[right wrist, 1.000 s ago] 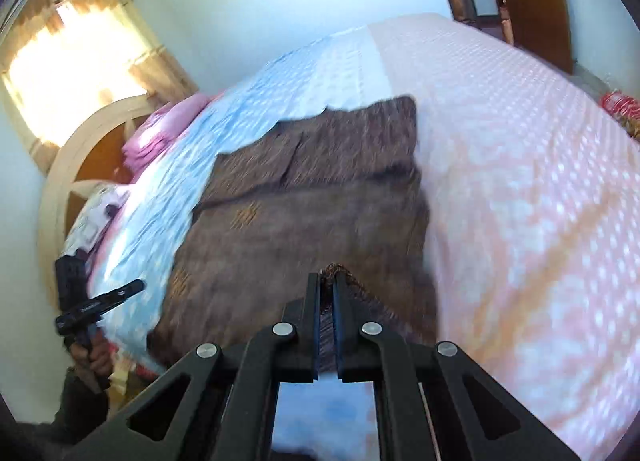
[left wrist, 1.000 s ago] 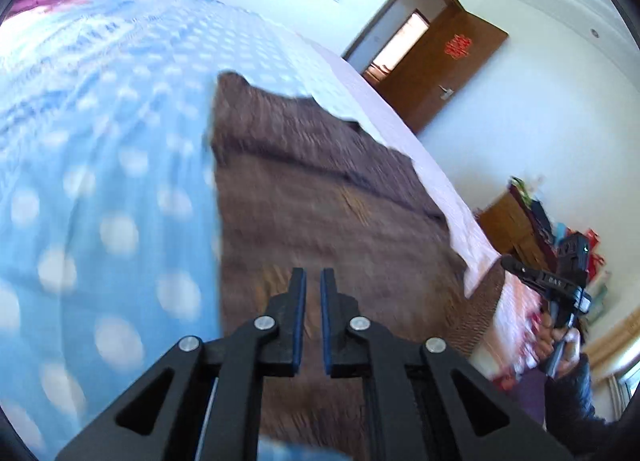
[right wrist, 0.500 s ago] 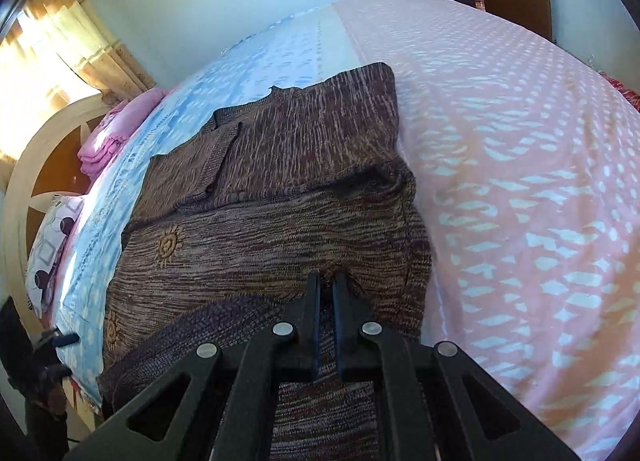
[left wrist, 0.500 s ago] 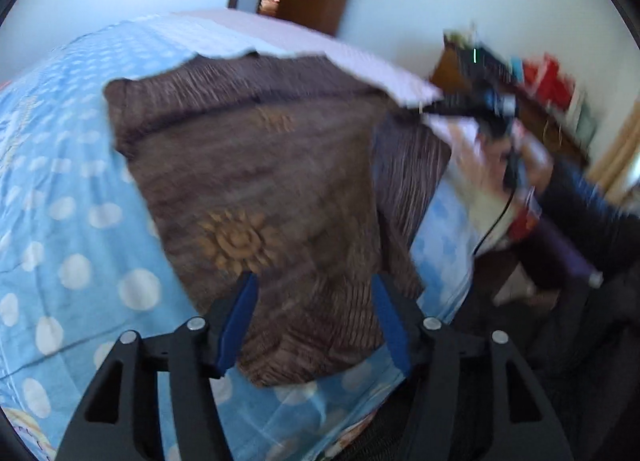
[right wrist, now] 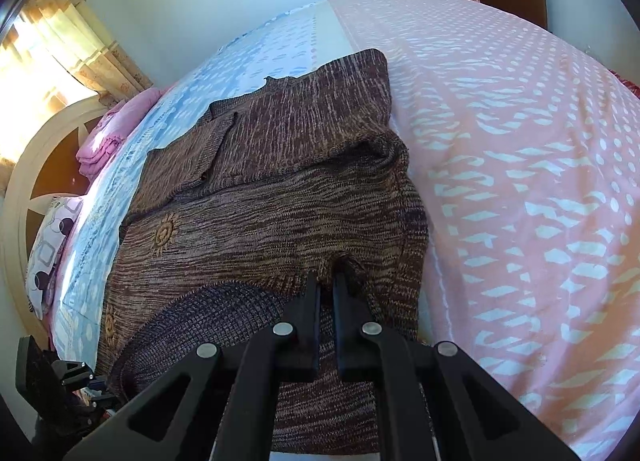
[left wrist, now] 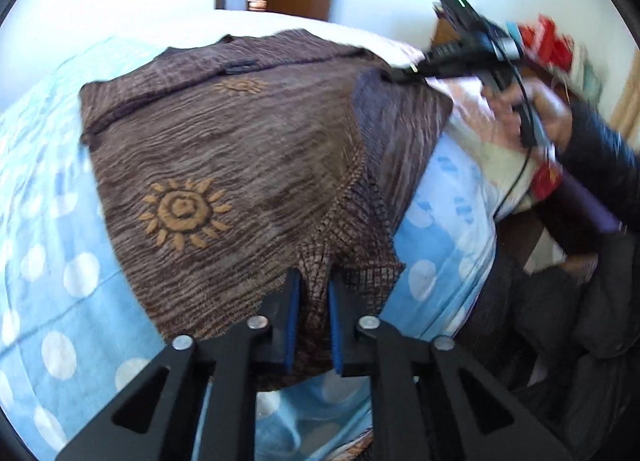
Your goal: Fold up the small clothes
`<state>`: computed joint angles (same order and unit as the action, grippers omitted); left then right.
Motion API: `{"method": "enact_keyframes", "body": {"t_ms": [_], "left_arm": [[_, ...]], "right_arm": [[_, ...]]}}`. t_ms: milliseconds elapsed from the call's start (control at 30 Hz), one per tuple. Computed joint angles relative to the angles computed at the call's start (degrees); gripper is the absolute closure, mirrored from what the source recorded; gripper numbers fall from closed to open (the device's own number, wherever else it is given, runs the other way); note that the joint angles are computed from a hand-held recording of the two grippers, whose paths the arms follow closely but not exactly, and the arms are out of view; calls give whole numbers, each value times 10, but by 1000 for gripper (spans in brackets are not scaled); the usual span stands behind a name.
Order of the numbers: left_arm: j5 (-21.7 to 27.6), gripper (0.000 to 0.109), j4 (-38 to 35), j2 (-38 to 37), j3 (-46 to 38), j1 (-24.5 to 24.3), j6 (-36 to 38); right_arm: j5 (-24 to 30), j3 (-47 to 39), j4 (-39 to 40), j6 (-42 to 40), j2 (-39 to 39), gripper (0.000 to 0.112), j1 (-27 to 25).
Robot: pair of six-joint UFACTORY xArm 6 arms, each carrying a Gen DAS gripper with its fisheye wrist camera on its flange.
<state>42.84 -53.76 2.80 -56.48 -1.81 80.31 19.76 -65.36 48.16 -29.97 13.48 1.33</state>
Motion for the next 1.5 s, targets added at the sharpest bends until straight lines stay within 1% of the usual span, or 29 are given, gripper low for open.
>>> {"method": "enact_keyframes", "body": {"t_ms": [67, 133, 233, 267, 300, 400, 500, 533, 600, 633, 700, 733, 767, 800, 833, 867, 933, 1067, 1100, 1133, 1200, 1300, 1333, 1367, 1400, 1433, 1467, 1500], "left_arm": [[9, 100, -17, -4, -4, 9, -14], [31, 100, -43, -12, -12, 25, -11], [64, 100, -94, -4, -49, 55, -15], [69, 100, -105, 2, -63, 62, -20], [64, 100, -117, 15, -85, 66, -30], [-2, 101, -126, 59, -140, 55, -72], [-52, 101, -104, 118, -199, 41, -137], [-59, 101, -90, 139, -218, 39, -161], [-49, 101, -67, 169, -245, 42, -206], [-42, 101, -58, 177, -253, 44, -222], [-20, 101, -71, 175, -247, 51, -214], [-2, 101, -79, 168, -239, 56, -201], [12, 98, -82, 159, -231, 59, -191], [18, 95, -83, 143, -213, 61, -179], [15, 84, -82, 134, -203, 60, -171], [7, 67, -84, 124, -190, 57, -162], [-2, 52, -91, 110, -167, 52, -149], [3, 52, -60, 126, -163, 41, -178], [-1, 52, -62, 126, -160, 38, -177], [-13, 52, -74, 121, -152, 33, -163], [-20, 52, -78, 117, -146, 26, -154], [-55, 55, -86, 112, -133, 10, -137], [-71, 61, -89, 108, -126, 4, -127], [-83, 71, -89, 107, -122, 1, -124], [-95, 76, -89, 106, -118, -2, -124], [-99, 84, -92, 106, -117, 0, -128], [-83, 88, -99, 110, -124, 9, -136], [-67, 88, -103, 115, -131, 16, -145]], "right_arm": [[0, 2, -1, 1, -2, 108, 0], [-1, 6, 2, 1, -8, 108, 0], [-6, 14, 22, -17, -24, 108, 0], [-10, 14, 23, -18, -28, 108, 1], [-15, 13, 22, -17, -31, 108, 1], [-25, -9, 17, -1, -19, 108, -2], [-44, -27, -22, 39, 4, 107, -2], [-47, -32, -33, 47, 12, 107, -1], [-45, -37, -39, 57, 23, 107, -1], [-30, -43, -20, 50, 26, 106, -5], [-2, -49, 46, 14, 24, 104, -17], [-2, -45, 79, -9, 17, 101, -22], [-5, -39, 105, -33, 7, 90, -26], [-10, -32, 122, -54, -3, 75, -28], [-19, -22, 144, -80, -16, 67, -28], [-32, -14, 162, -102, -27, 61, -27], [-65, 7, 175, -127, -48, 61, -18], [-89, 35, 174, -145, -67, 61, -5], [-99, 42, 164, -141, -69, 61, 1], [-109, 48, 155, -139, -72, 61, 4], [-133, 61, 134, -134, -75, 61, 14], [-139, 73, 127, -132, -83, 61, 14], [-139, 76, 132, -136, -85, 61, 13], [-140, 77, 135, -139, -86, 61, 12], [-142, 81, 130, -137, -88, 61, 10], [-148, 85, 116, -128, -90, 61, 10], [-154, 90, 95, -112, -91, 61, 9], [-161, 97, 51, -81, -92, 61, 5]]}}
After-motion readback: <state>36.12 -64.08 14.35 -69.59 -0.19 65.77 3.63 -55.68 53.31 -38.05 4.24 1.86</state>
